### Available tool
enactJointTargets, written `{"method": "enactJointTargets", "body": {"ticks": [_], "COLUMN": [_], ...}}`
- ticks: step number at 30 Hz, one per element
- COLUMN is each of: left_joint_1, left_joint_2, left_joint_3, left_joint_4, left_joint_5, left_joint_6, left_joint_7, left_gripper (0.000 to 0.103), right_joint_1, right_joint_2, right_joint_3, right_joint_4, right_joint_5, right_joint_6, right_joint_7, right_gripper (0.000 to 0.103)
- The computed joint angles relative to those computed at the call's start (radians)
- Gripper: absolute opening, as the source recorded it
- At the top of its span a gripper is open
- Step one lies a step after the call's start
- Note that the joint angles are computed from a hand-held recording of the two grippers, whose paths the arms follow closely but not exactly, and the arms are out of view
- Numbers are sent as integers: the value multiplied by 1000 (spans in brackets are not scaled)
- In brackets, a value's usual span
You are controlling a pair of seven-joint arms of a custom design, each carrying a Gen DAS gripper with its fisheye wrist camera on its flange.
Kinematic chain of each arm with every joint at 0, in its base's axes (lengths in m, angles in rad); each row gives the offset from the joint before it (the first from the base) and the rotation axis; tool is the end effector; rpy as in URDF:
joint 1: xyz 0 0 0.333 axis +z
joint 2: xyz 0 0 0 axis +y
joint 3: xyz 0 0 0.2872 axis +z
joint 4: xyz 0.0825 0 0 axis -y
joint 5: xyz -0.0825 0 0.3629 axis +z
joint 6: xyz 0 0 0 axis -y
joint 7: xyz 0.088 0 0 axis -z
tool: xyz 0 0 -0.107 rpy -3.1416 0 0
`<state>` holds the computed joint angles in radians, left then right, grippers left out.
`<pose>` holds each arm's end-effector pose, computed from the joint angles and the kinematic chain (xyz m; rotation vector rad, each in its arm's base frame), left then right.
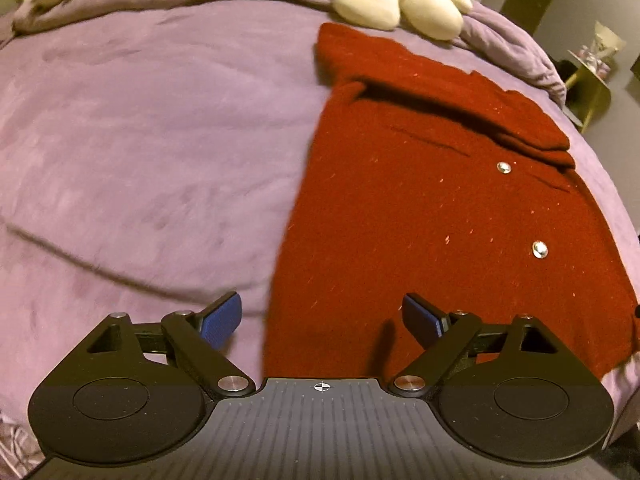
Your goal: Fold small clothes
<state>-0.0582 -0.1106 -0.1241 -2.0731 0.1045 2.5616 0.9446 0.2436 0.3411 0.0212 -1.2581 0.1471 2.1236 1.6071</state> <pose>0.5405 -0.1035 0.5259 -2.2599 1.5463 -0.7329 0.6444 0.1787 0.6002 -2.0130 1.6770 -0.2557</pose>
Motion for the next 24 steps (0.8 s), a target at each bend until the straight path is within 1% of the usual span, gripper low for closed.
{"method": "enactJointTargets", "body": {"ticks": [2,4,5,9,11,12,14,15,16,18,20,21,22,23,24], "left_joint_1": [-14,-26,-27,-20,-20,-17,-12,-12,-13,-16,-16,-18,-20,-22,-21], "left_joint_2": [-18,-23,-22,-22,-25,-24,-33,-36,-37,-49,-52,-51,-47,-41,-38], "left_joint_3": [24,44,49,50,57,58,55,57,60,68,72,76,81,86,84], "left_joint_4": [-29,-44,-46,-49,-50,-44,-50,-51,-50,-64,-71,-71,-67,-61,-57], "left_joint_5": [-130,-253,-296,-363,-410,-412,-413,-428,-453,-511,-549,-573,-604,-640,-654], "left_joint_6": [5,7,-2,-13,-29,-47,-58,-62,-65,-57,-52,-54,-65,-80,-86], "left_joint_7": [80,167,192,243,302,324,346,357,372,399,408,423,443,468,478], "left_gripper": [81,76,70,63,48,46,39,36,30,28,27,31,40,46,46], "right_joint_1": [-19,-30,-35,-58,-66,-70,-77,-81,-84,-92,-104,-109,-114,-117,-121], "right_joint_2": [8,23,27,36,43,49,60,66,75,88,103,110,116,129,142], "right_joint_3": [4,5,6,9,10,11,15,18,19,22,26,27,28,29,31], "right_joint_4": [11,28,30,42,54,64,85,97,115,141,171,182,192,215,234], "right_joint_5": [35,59,72,128,146,151,161,169,174,191,214,224,234,241,249], "right_joint_6": [-25,-61,-73,-92,-108,-119,-146,-159,-179,-208,-247,-264,-279,-304,-324], "right_joint_7": [-12,-10,-8,2,5,-2,-22,-34,-40,-50,-56,-56,-55,-48,-43], "right_gripper": [40,40,40,39,36,31,27,24,23,23,26,26,28,30,33]}}
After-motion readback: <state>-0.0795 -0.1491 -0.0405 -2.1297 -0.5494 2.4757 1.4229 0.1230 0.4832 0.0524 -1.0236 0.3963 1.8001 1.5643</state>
